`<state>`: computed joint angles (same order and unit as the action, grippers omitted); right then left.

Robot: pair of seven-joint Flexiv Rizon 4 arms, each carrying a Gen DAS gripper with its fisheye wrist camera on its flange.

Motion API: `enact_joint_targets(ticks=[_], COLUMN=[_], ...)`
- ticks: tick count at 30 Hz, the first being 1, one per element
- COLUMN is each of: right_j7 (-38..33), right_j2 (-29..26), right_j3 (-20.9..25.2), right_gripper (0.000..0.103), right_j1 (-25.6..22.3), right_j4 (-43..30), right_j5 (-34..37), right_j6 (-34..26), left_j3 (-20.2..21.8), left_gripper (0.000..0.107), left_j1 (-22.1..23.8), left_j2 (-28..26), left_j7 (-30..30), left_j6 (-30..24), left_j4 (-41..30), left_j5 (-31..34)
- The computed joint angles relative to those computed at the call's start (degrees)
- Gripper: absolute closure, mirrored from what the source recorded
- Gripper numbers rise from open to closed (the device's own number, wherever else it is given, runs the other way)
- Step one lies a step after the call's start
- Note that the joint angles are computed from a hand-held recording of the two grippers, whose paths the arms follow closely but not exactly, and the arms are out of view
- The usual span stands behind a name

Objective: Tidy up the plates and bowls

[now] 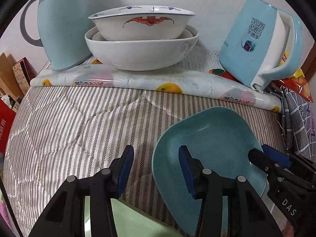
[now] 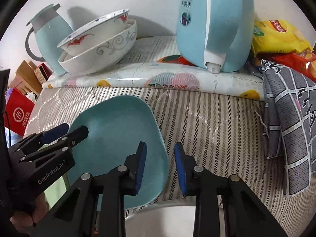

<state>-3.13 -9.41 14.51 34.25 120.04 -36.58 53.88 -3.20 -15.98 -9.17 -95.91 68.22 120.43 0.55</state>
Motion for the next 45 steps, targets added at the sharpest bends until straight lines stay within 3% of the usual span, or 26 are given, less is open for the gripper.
enact_joint_targets(ticks=[3,7,11,22,45], right_j7=[0.46,0.31,0.22,1.82,7.64], right_j2=[-0.15,-0.45,-0.73,0.40,5.80], right_j3=[-0.11,-0.12,-0.25,-0.33,4.68], right_gripper=[0.079,0.090,0.095,0.095,0.096], right_j1=[0.06,0.30,0.44,0.64,4.73], right_j4=[-0.04,-0.39,-0.73,-0.74,-4.17], right_j5=[-0.26,-0.72,-1.21,-3.94,-7.19], right_j6=[-0.34,-1.29,-1.95,-2.03,-12.92], left_j3=[-0.27,-0.84,-0.25,-0.18,0.62], left_gripper=[0.073,0.090,0.092,0.094,0.094], left_j1=[0.27,0.73,0.15,0.61,1.57], left_j2=[-0.57,-1.17,-1.22,1.60,16.93], left_j7=[0.85,3.13,2.51,3.20,7.29], left_j6=[0.09,0.78,2.14,3.68,3.31], left_j4=[0.19,0.99,1.07,2.16,11.09], left_j5=[-0.95,-3.12,-2.01,-3.50,-8.21])
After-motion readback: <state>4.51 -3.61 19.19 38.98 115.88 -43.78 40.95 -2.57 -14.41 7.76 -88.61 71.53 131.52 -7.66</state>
